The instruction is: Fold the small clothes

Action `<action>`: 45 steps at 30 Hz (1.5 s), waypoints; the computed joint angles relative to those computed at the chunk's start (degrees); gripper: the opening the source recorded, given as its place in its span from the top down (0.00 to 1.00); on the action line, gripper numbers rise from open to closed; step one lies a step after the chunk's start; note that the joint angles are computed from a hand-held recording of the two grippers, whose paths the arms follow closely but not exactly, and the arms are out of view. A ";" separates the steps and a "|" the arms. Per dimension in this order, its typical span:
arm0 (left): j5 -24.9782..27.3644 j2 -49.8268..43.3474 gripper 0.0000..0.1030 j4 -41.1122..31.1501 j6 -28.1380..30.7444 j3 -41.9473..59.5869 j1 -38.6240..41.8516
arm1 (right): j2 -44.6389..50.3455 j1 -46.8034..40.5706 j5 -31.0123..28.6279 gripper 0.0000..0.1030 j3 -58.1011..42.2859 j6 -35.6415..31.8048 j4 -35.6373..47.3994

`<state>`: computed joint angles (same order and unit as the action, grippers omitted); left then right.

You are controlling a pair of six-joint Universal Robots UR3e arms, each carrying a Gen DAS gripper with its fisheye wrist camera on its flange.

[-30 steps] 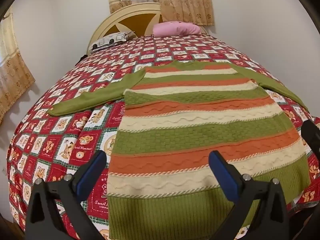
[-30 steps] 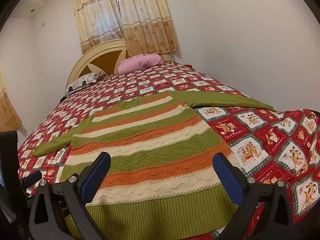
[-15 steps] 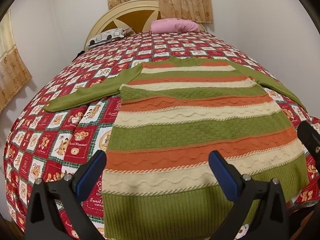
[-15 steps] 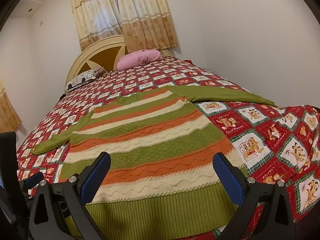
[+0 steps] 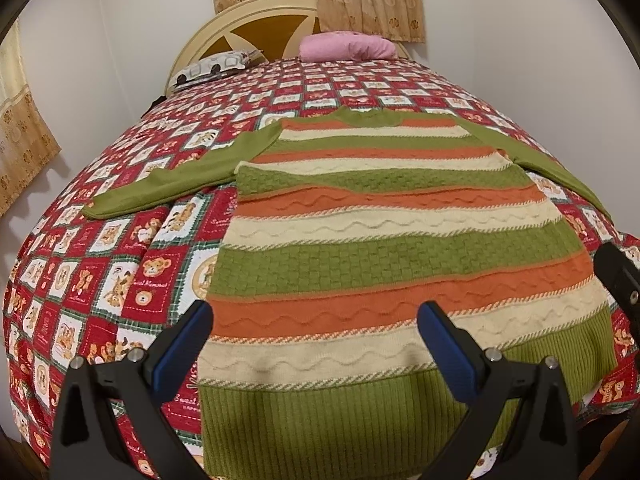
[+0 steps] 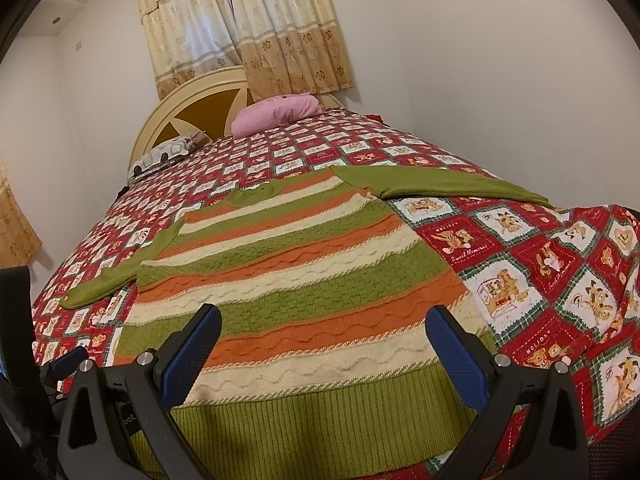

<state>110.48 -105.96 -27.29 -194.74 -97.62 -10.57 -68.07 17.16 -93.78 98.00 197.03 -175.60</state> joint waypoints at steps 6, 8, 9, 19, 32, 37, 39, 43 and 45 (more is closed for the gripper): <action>-0.31 -0.16 0.00 -0.21 -0.21 0.14 0.03 | 0.19 0.04 -0.12 0.01 -0.14 0.11 0.22; -0.37 -0.17 0.00 -0.21 -0.26 0.08 0.01 | 0.25 0.09 -0.19 0.01 -0.15 0.12 0.13; -0.42 -0.41 0.00 -0.39 -0.38 0.40 0.01 | 0.24 0.07 -0.15 0.01 -0.14 0.08 0.14; -0.68 -0.71 0.00 -0.72 -0.75 0.81 -0.06 | 0.77 0.31 -0.36 0.01 -0.48 0.36 0.21; -1.41 -0.51 0.00 -0.97 -1.27 0.64 0.13 | 0.90 0.43 -0.38 0.01 -0.64 0.42 0.40; -1.68 -0.36 0.00 -1.00 -1.12 0.45 0.36 | 0.87 0.27 -0.24 0.01 -0.67 0.31 0.45; -1.71 -0.46 0.00 -1.17 -1.32 0.50 0.30 | 0.83 0.26 -0.24 0.01 -0.70 0.34 0.54; -2.08 -0.33 0.00 -1.29 -1.37 0.36 0.56 | 0.97 0.38 -0.34 0.01 -0.73 0.42 0.49; -2.24 -0.32 0.00 -1.39 -1.32 0.34 0.63 | 1.27 0.70 -0.57 0.01 -0.67 0.60 0.33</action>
